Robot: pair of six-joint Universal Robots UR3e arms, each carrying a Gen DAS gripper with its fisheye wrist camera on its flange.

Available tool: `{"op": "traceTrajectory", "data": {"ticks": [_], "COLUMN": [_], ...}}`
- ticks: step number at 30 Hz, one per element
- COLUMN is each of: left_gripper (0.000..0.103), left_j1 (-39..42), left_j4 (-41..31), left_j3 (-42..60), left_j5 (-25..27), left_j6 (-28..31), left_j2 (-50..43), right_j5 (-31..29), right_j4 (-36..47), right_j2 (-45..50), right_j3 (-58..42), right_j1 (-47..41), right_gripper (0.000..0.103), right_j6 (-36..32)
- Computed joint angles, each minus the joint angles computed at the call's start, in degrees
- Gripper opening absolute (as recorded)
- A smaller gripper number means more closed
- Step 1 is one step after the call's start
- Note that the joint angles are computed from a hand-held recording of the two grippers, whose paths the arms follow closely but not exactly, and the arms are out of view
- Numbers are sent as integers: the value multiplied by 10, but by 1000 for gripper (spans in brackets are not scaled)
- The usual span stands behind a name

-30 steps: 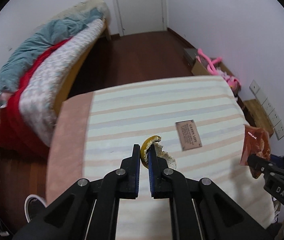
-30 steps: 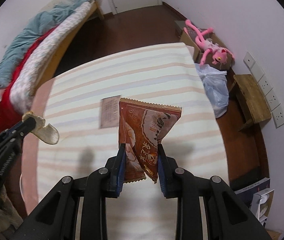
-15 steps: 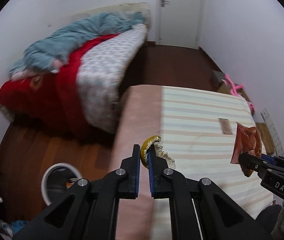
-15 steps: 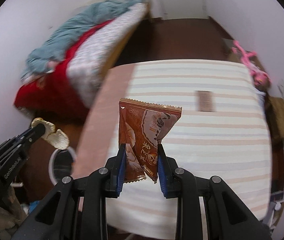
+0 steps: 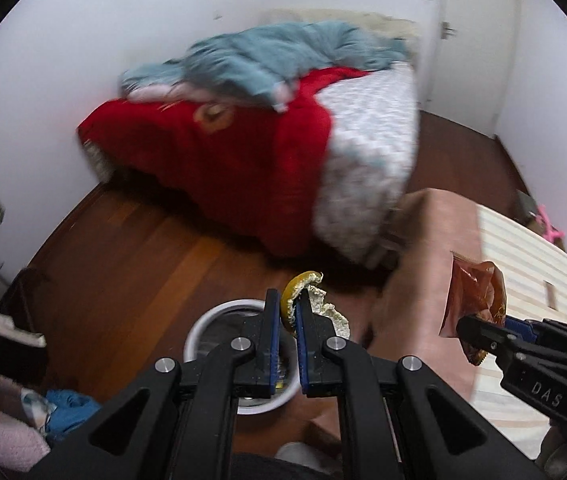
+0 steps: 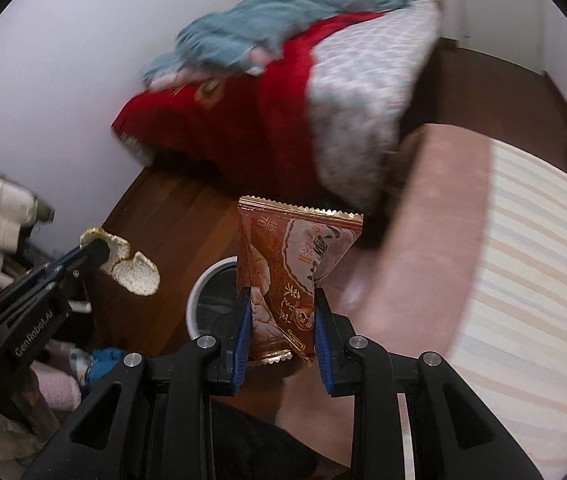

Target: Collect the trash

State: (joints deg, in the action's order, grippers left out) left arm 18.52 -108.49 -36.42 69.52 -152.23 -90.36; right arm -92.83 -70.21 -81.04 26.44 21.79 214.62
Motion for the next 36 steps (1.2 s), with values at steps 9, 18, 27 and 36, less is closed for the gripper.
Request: {"op": "traceTrajectory", "data": {"ticks": [9,18,27,36], "left_gripper": [5,5,10,89], "left_j1": [47,49,47,62], "left_j4": [109,169,165,183], "left_j3": [-165,-241,-249,-278], "left_j5": [42,82,93,113], "left_j6": [3,-18,-28,-29], "left_j2": [-35,-155,-217,-182], "right_j5": [52,132,188,148], "right_j4": [-119,-243,-297,-273], "right_j2": [173,271,343,351], "right_j3": [6,127,183,147], "right_j1": [27,1,-20,-6], "right_gripper": [30,30,36,82], "right_j6": [-5,-32,-75,-105]}}
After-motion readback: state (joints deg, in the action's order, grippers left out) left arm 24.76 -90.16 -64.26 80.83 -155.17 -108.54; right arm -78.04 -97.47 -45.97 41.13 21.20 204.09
